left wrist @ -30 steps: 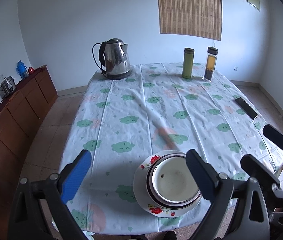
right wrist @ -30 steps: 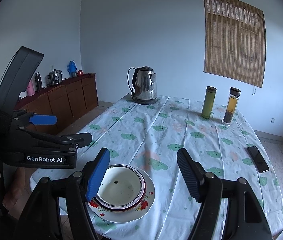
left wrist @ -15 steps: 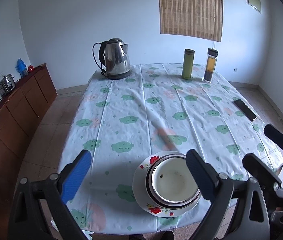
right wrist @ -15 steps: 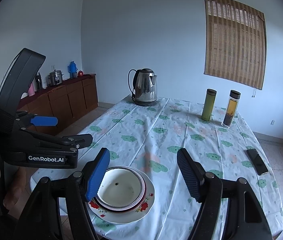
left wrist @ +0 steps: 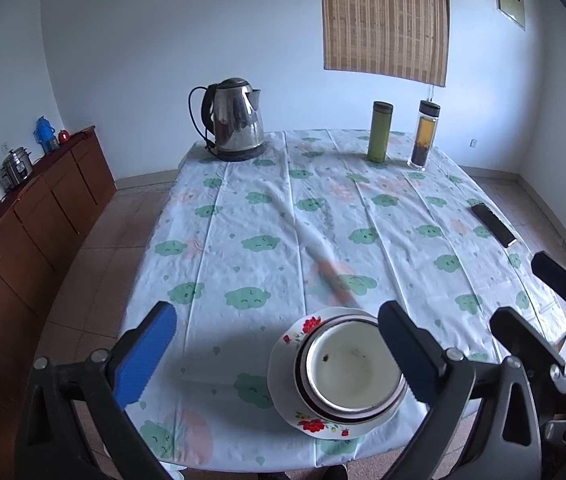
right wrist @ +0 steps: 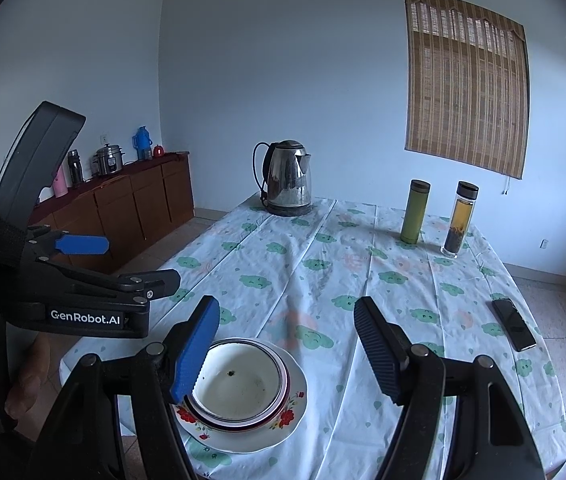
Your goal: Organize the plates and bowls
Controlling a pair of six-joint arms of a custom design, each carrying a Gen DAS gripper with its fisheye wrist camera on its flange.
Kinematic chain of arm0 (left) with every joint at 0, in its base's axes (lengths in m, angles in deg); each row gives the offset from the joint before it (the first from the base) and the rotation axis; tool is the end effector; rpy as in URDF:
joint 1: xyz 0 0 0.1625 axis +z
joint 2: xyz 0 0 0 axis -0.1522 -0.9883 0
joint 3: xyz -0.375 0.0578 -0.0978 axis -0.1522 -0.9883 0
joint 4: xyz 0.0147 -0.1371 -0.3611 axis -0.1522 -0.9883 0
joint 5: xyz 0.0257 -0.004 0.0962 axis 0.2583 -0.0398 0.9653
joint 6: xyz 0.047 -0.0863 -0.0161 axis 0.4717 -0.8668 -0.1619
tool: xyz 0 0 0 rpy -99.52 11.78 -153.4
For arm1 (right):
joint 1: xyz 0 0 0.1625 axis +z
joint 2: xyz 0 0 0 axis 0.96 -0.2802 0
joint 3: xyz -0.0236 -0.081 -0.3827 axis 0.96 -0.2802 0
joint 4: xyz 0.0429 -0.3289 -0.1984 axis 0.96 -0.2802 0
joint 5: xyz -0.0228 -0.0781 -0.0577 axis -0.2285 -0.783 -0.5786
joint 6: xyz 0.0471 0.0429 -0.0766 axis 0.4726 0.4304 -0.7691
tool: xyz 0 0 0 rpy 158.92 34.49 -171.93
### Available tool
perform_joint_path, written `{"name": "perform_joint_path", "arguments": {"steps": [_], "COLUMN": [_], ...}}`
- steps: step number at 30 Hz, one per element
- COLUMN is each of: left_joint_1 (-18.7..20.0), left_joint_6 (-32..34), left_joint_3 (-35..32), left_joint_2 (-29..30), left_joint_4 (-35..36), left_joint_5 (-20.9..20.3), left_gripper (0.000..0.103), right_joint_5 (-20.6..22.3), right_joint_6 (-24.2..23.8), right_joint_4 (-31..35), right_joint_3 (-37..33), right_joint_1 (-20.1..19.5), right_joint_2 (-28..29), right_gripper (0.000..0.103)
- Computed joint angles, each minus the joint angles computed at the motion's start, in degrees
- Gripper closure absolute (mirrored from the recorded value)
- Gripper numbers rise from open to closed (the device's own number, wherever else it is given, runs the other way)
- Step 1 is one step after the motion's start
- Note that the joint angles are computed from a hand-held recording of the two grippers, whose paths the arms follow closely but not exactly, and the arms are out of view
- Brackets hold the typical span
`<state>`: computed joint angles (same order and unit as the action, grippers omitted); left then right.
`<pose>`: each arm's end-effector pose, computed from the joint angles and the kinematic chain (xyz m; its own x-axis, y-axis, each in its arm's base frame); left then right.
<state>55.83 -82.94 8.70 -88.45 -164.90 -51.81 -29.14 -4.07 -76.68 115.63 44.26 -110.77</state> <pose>-0.2068 -0.5602 0.3995 -0.6023 -0.4709 -0.6446 0.2989 0.6157 -0.7291 0.4560 -0.6096 0.1340 -0.4404 -0.7498 0.4938 -0.8888 0.2867 -0.3575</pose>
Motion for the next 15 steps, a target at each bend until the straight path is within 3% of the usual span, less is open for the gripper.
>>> {"name": "perform_joint_path", "arguments": {"steps": [6,15], "left_joint_1": [-0.18,0.14], "left_joint_6": [4.63,6.92], "left_joint_3": [1.16,0.46], "left_joint_2": [0.28,1.24], "left_joint_4": [-4.45,-6.57], "left_joint_5": [2.2,1.24], "left_gripper": [0.0,0.0], "right_joint_5": [-0.17,-0.31], "right_joint_6": [0.16,0.31], "right_joint_4": [-0.1,1.02], "right_joint_3": [-0.32,-1.26], "right_joint_1": [-0.03,-0.2], "right_joint_2": [0.33,0.88], "right_gripper": [0.031,0.031]}}
